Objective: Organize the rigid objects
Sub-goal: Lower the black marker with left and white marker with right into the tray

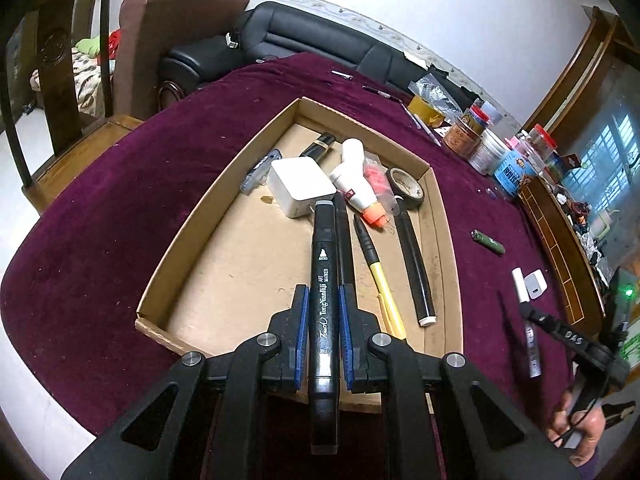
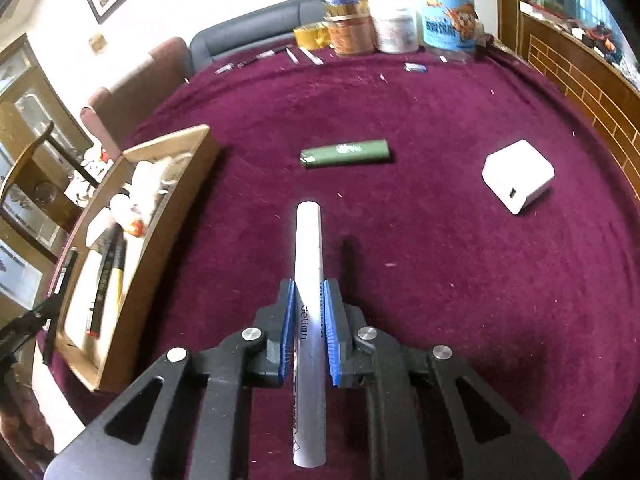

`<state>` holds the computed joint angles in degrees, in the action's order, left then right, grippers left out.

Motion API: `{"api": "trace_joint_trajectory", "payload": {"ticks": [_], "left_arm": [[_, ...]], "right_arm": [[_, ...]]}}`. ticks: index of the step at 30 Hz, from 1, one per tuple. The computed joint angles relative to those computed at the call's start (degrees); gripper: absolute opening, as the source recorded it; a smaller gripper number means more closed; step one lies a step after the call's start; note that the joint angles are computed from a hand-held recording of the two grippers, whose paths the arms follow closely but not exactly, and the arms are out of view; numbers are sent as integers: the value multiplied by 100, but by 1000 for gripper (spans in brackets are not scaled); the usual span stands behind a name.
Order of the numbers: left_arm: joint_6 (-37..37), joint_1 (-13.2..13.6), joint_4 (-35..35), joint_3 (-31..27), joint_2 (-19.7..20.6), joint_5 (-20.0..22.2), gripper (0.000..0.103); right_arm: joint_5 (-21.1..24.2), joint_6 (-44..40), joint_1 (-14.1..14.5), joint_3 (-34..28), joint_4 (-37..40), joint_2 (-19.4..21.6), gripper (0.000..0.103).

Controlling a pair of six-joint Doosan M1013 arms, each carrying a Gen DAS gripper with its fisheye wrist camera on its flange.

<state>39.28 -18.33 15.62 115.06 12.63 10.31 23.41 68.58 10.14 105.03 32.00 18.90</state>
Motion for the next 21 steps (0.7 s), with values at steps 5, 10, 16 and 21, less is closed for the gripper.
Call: {"api": "trace_joint_trajectory", "payload": {"ticks": [5,10,16,21], "left_arm": [[-1185,-80,1291,-118,57,366,12],[-1972,-162,2295,-262,179,813,12],[-2005,-151,2450,-351,301,984,12],[-1966,-117,2477,-368,354,1000,12]], "right_arm": [[175,-623,65,-4,608,-98,12],[541,-1165,174,-149,1113,-92,12],[1156,-1437,395,-481,1418,66,12],[1388,-1265,683,-758,1178,248,12]]}}
